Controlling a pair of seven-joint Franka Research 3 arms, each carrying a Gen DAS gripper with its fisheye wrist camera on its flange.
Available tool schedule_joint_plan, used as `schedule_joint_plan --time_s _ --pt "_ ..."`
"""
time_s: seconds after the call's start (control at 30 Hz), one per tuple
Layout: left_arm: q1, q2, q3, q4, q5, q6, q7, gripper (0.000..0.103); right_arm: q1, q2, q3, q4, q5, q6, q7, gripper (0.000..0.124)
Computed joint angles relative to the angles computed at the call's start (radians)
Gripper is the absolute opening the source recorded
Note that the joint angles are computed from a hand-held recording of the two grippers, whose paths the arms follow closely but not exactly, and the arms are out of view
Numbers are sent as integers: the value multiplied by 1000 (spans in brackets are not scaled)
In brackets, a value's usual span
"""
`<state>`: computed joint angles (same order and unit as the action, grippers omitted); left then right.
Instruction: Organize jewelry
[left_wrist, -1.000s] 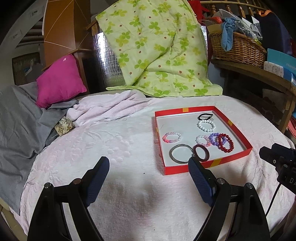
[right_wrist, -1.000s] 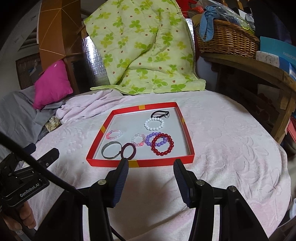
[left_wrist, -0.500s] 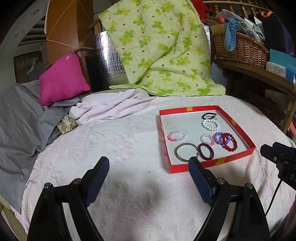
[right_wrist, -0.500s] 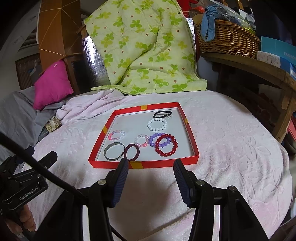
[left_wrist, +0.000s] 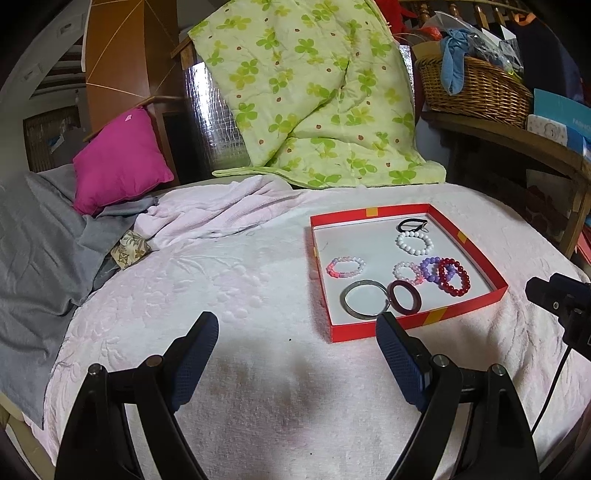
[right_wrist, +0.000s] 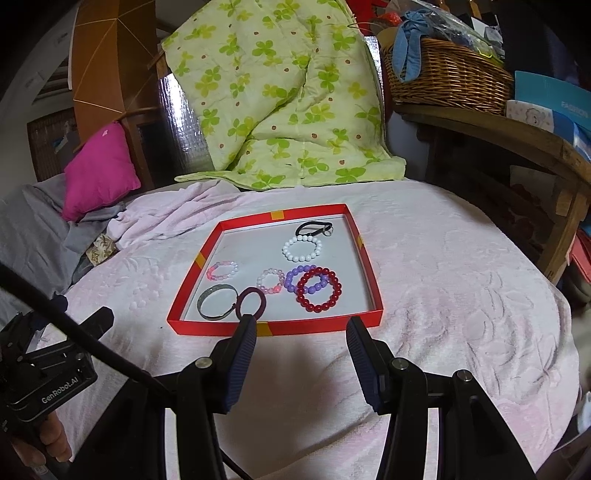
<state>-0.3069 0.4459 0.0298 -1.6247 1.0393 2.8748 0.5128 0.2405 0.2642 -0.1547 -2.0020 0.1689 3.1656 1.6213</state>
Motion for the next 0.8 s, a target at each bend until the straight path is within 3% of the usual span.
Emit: schedule_joint_plan --time_s 0.8 --pt "-31 34 -10 41 -48 -31 72 87 -20 -21 -24 -27 -17 -6 18 54"
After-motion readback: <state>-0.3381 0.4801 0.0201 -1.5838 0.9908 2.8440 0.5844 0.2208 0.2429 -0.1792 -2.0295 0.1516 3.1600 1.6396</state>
